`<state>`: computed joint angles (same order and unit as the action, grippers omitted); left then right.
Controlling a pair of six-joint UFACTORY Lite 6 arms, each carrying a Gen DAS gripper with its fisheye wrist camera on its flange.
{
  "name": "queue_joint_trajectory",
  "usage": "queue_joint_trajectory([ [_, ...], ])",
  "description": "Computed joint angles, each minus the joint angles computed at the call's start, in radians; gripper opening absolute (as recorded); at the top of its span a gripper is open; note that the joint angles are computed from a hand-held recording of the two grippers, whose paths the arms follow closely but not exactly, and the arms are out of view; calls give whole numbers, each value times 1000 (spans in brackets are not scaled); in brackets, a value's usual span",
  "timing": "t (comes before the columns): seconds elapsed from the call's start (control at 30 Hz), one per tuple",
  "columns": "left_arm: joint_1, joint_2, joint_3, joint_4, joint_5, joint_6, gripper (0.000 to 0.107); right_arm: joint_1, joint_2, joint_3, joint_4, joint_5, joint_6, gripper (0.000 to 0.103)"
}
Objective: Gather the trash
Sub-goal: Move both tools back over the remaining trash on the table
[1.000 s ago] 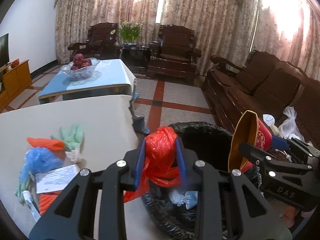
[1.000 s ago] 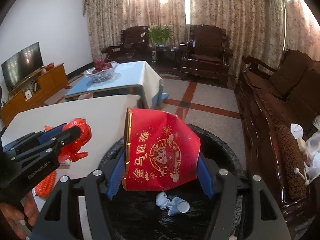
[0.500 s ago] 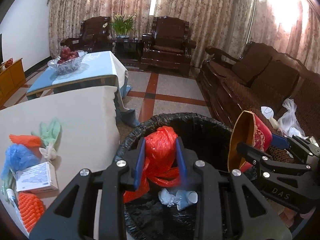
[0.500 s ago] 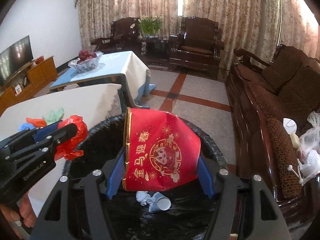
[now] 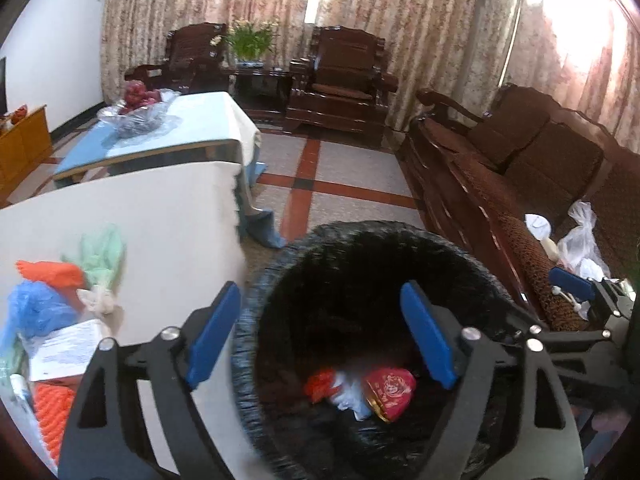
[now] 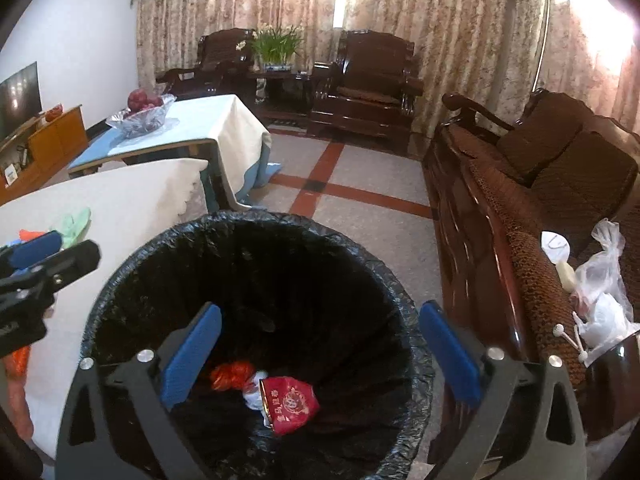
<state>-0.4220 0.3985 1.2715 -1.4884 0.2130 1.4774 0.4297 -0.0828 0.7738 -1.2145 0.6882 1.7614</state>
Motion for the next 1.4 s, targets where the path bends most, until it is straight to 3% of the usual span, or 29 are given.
queue_joint_trajectory([
  [0.23, 127, -113, -86, 83, -4, -34, 88, 87, 57, 97, -2, 3, 23, 97],
  [0.5, 326, -212, -141, 180, 37, -66, 89, 230, 248, 341, -4, 15, 14, 97],
  [0.83, 592, -268, -206, 114, 107, 123, 89, 334, 478, 616, -2, 5, 2, 97],
  [1.1, 815, -206, -233, -5, 129, 357, 89, 410, 710, 855, -37, -36, 13, 97],
  [1.23, 864, -144, -207, -2, 130, 371, 89, 412, 840, 1007, 31, -57, -73, 96],
  [1.4, 876, -68, -193, -11, 122, 400, 89, 414, 916, 1065, 52, -73, -79, 96],
])
